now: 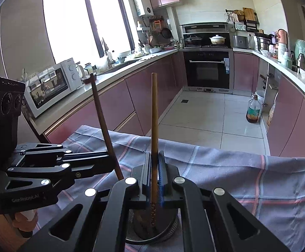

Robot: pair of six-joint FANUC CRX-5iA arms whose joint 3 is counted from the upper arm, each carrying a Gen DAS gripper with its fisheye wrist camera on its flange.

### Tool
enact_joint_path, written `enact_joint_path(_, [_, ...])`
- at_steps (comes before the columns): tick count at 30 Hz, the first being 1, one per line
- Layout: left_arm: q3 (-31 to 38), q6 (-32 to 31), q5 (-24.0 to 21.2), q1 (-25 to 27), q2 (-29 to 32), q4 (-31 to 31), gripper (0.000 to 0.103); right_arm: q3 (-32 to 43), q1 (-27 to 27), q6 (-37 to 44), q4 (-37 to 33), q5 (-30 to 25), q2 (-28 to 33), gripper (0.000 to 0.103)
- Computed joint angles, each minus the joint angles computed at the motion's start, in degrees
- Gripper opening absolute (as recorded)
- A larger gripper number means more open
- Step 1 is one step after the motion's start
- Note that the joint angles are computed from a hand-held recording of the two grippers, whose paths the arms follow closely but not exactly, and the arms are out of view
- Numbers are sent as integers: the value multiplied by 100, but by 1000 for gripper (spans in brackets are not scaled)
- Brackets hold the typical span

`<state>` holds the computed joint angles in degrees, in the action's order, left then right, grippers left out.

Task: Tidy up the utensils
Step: 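Lower the chopstick into the cup and open the right tool while the left tool releases its own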

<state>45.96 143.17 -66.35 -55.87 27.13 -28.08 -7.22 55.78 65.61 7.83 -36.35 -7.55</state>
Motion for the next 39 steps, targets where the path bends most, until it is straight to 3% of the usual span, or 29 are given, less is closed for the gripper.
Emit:
enact_joint_path(5, [-121,110,39,69,-15,36,8,-26,9,-154,94,25,16,9])
enact_joint_path(13, [-200,441,-170,-126,-81,-383,19,-138,22,-168,87,84,-106,18])
enact_joint_path(25, [-753,1296,-663,-665,-471,-1242,34,-686,439,214,-49,158,-934,26])
enact_joint_path(29, [-1070,1525,-724,-777,-596,-1243,37,-864,631,480,-299,-62,-1142,26])
enact_joint_path(39, [-1904,2031,-628,-837,-717,-689,37,-1006,808,606,-905,-807,-891,26])
